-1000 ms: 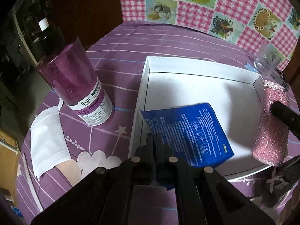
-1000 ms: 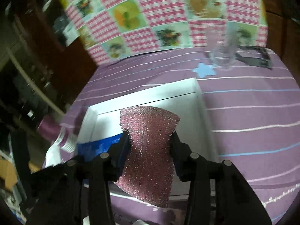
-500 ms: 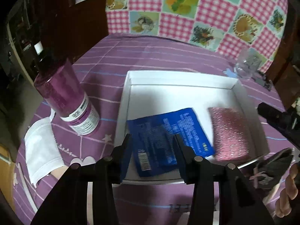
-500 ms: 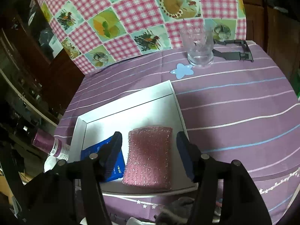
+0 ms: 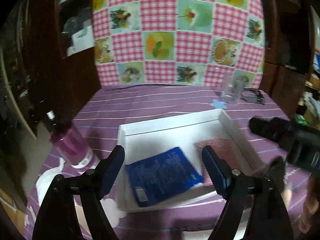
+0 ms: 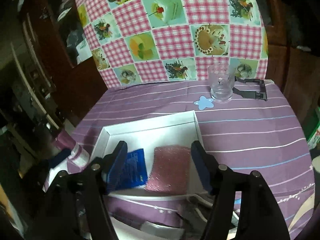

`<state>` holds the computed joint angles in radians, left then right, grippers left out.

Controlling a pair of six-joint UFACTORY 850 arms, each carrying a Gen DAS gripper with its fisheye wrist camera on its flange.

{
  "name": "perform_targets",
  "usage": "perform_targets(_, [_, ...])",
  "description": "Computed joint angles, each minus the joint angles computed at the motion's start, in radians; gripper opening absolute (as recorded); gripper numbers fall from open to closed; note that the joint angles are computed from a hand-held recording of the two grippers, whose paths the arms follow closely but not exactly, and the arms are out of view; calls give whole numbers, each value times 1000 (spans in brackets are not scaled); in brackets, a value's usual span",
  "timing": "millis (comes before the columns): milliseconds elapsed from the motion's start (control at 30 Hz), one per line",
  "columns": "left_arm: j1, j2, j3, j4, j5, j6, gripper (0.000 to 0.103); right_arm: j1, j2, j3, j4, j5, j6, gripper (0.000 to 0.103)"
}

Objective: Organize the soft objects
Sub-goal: 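Withdraw both grippers from the white box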

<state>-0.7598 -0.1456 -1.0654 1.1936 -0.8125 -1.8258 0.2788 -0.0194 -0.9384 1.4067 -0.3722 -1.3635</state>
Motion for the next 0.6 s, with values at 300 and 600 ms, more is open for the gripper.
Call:
perform_targets(300, [-37, -3, 25, 150, 62, -205, 80, -75, 150, 166, 57, 58, -194, 67])
perform_targets(600, [-104, 102, 146, 347, 265, -353, 80, -157, 328, 365, 167, -8, -421, 67])
